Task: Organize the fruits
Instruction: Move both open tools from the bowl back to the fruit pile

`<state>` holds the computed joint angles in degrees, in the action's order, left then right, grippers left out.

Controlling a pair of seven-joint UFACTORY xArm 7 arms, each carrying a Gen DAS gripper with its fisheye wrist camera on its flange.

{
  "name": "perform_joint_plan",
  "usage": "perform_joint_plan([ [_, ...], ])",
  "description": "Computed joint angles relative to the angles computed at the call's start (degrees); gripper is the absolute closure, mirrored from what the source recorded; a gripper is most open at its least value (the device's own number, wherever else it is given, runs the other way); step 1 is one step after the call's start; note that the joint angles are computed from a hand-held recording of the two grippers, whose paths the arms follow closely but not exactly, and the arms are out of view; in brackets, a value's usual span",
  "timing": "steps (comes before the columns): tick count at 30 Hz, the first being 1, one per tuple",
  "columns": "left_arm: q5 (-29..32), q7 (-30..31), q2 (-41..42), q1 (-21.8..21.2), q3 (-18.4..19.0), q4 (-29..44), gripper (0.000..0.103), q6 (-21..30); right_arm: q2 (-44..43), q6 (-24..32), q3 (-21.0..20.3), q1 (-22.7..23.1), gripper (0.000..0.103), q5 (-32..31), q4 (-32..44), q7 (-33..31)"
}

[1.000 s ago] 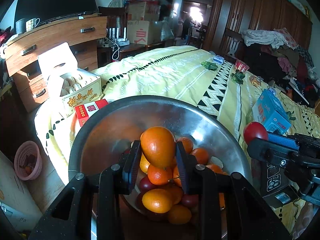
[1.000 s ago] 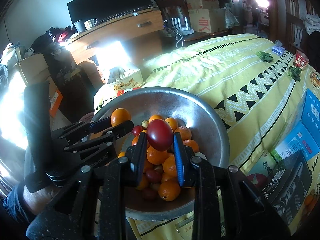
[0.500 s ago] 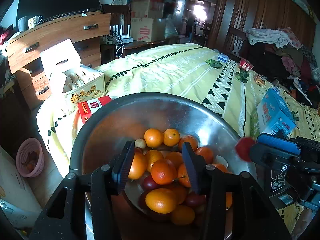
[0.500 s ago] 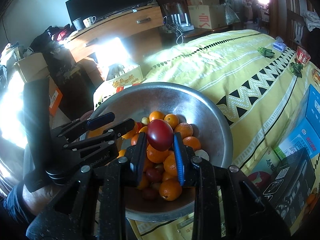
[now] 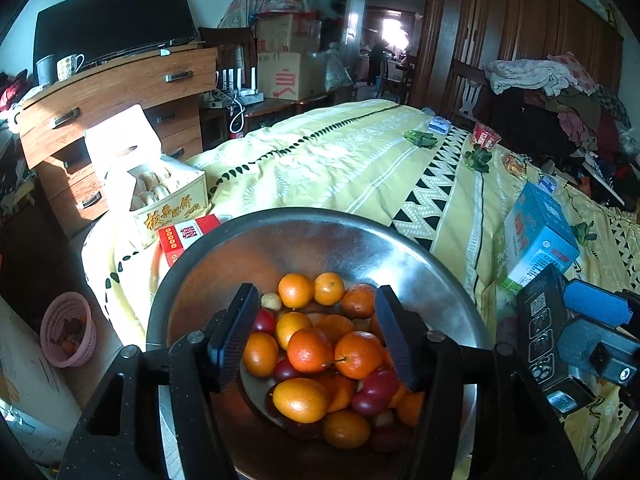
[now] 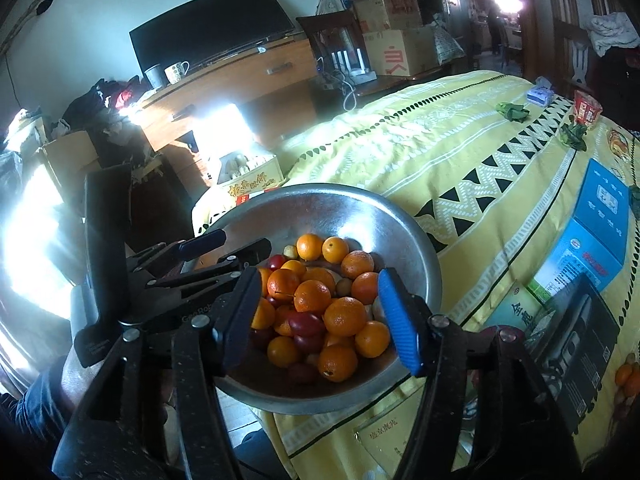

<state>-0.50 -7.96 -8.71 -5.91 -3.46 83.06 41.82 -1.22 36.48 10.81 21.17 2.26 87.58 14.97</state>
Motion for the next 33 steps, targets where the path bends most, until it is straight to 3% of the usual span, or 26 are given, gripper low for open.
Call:
perform_joint_plan([
  [12, 0.1, 2.5, 0.4, -7.6, -5.7, 5.4, 0.038, 0.1, -20.6, -2.6, -1.0, -5.0, 0.036, -1.3, -19.7, 6.1],
  [26, 6.4, 0.7, 9.1, -20.8, -12.3, 17.3, 0.038, 3.6, -45.5, 5.0, -1.9, -16.1, 0.03, -6.5, -35.4, 11.3],
  [27, 7.2, 0.3, 9.9, -21.8, -12.4, 18.4, 0.038, 4.1, -46.9, 5.5, -1.7, -17.1, 0.028, -7.1, -36.0, 11.5],
  [30, 9.0, -0.3, 12.1, -24.2, -12.5, 21.1, 0.038, 5.2, -52.1, 8.2, -0.6, -21.8, 0.002, -10.1, -37.5, 13.0],
  [33, 10.6, -1.1, 14.1, -26.5, -12.3, 23.5, 0.038, 6.4, -56.0, 10.1, -1.4, -24.8, 0.0, -11.8, -39.0, 13.7],
])
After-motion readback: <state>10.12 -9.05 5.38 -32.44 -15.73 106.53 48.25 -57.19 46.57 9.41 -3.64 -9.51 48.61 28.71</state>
